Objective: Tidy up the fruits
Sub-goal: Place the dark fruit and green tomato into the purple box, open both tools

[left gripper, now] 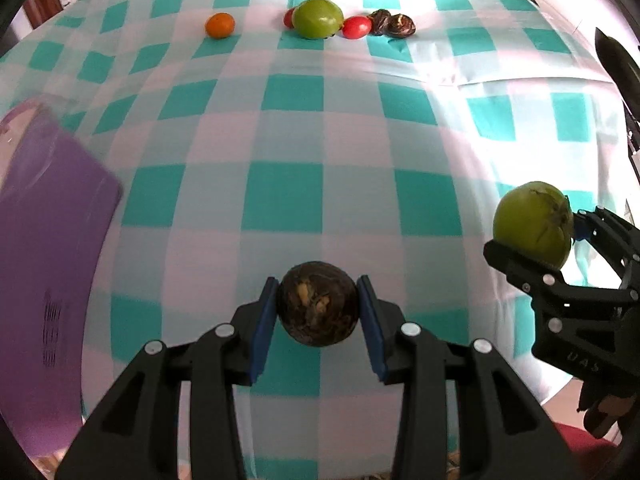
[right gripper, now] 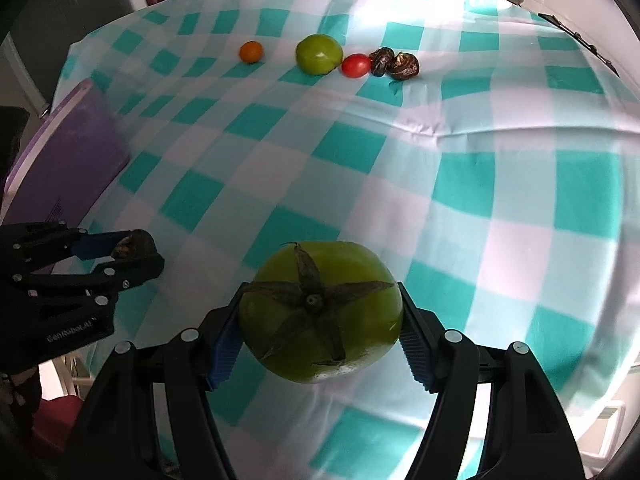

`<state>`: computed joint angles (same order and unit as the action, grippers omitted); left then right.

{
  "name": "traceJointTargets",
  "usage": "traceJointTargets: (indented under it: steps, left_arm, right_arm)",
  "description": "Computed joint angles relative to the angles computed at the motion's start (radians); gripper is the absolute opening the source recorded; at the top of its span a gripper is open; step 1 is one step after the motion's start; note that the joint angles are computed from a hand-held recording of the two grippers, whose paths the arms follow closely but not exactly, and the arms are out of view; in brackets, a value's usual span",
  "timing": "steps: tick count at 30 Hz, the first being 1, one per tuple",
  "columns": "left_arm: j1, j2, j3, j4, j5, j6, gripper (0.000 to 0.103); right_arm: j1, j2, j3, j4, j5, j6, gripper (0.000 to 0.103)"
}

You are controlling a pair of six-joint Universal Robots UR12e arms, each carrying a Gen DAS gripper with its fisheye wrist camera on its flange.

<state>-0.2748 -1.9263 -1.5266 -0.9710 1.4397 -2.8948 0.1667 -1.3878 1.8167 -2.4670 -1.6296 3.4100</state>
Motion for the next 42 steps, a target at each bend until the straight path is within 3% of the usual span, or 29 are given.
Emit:
traceJointTargets:
  steps: [8,17,21,25,30,33,36,39,42]
  left_arm:
    - [0.016,0.058,-0.076,0.071,0.011,-0.038,0.040]
    - [0.062,0.093,-0.092,0.177,-0.028,-0.060,0.040]
    - [0.114,0.096,-0.073,0.265,-0.063,-0.072,0.040]
    - [0.176,0.096,-0.047,0.315,-0.073,-0.112,0.040]
    - [0.264,0.076,-0.010,0.317,-0.057,-0.203,0.040]
    - [0.312,0.045,0.028,0.248,-0.018,-0.267,0.040]
    - [0.339,0.015,0.062,0.168,0.006,-0.290,0.040]
    - [0.350,-0.030,0.125,0.029,0.027,-0.278,0.040]
    - [0.344,-0.069,0.176,-0.062,0.041,-0.212,0.040]
  right_arm:
    - [0.026,-0.045,0.042,-0.004,0.015,-0.041,0.067]
    - [0.053,-0.017,-0.020,-0.015,0.009,-0.065,0.067]
    - [0.067,0.031,-0.105,-0.030,0.018,-0.060,0.067]
    - [0.090,0.114,-0.245,-0.054,0.073,-0.059,0.067]
    - [0.131,0.235,-0.449,-0.035,0.145,-0.119,0.067]
    - [0.159,0.324,-0.597,0.018,0.193,-0.178,0.067]
    - [0.187,0.400,-0.726,0.125,0.178,-0.249,0.067]
    - [0.214,0.504,-0.898,0.335,0.146,-0.324,0.067]
    - [0.229,0.588,-1.041,0.536,0.116,-0.379,0.067]
